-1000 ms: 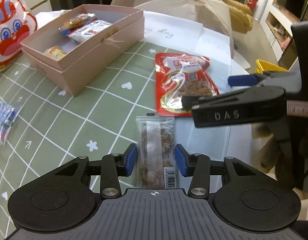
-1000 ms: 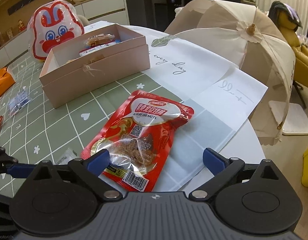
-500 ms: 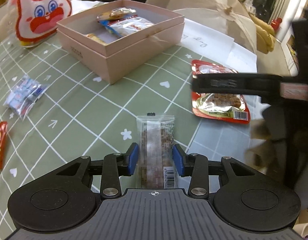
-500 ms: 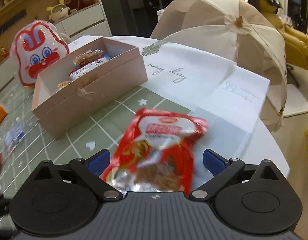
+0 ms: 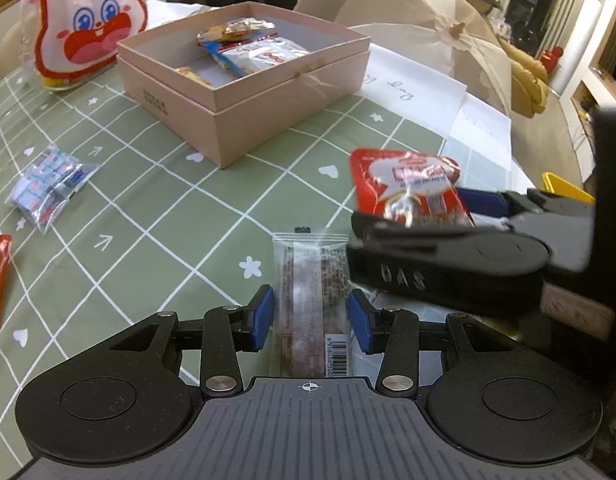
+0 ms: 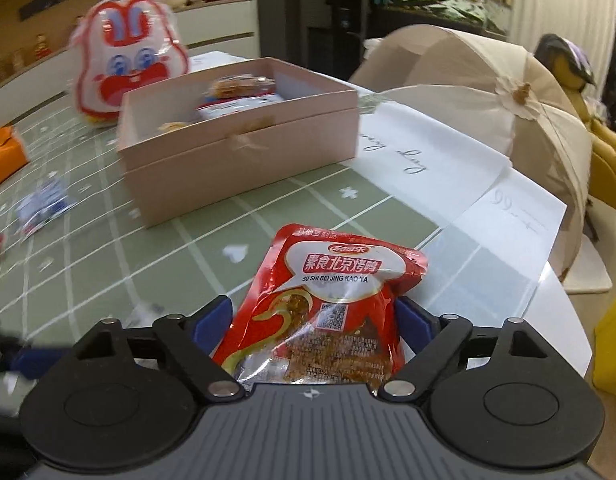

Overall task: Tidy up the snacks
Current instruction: 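Carry the clear packet with the left gripper while the right carries the red bag toward the box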

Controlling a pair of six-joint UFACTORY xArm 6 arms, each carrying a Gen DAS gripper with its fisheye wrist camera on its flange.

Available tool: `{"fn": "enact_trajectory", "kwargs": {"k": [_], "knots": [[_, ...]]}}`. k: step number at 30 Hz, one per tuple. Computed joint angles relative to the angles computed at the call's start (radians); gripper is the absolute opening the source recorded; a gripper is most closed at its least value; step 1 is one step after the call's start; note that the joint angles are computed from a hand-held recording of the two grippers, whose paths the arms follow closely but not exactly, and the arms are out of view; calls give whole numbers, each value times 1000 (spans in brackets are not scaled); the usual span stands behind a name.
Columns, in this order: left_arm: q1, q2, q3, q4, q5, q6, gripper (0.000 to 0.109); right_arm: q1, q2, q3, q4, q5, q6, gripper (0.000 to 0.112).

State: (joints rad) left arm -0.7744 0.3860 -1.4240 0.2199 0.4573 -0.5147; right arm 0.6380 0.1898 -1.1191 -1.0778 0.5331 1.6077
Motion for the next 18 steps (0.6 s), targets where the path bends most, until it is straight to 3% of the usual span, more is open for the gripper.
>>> {"fn": "enact_trajectory", "kwargs": {"k": [6, 13, 18], "knots": [[0, -23, 31, 12, -6, -16, 42, -6, -36, 52, -71, -44, 70, 91], [12, -52, 74, 31, -27, -100, 40, -3, -51, 70, -19, -43, 0, 99], [14, -70, 97, 54, -33, -152, 40, 17, -70, 96, -59, 0, 69, 103]]}}
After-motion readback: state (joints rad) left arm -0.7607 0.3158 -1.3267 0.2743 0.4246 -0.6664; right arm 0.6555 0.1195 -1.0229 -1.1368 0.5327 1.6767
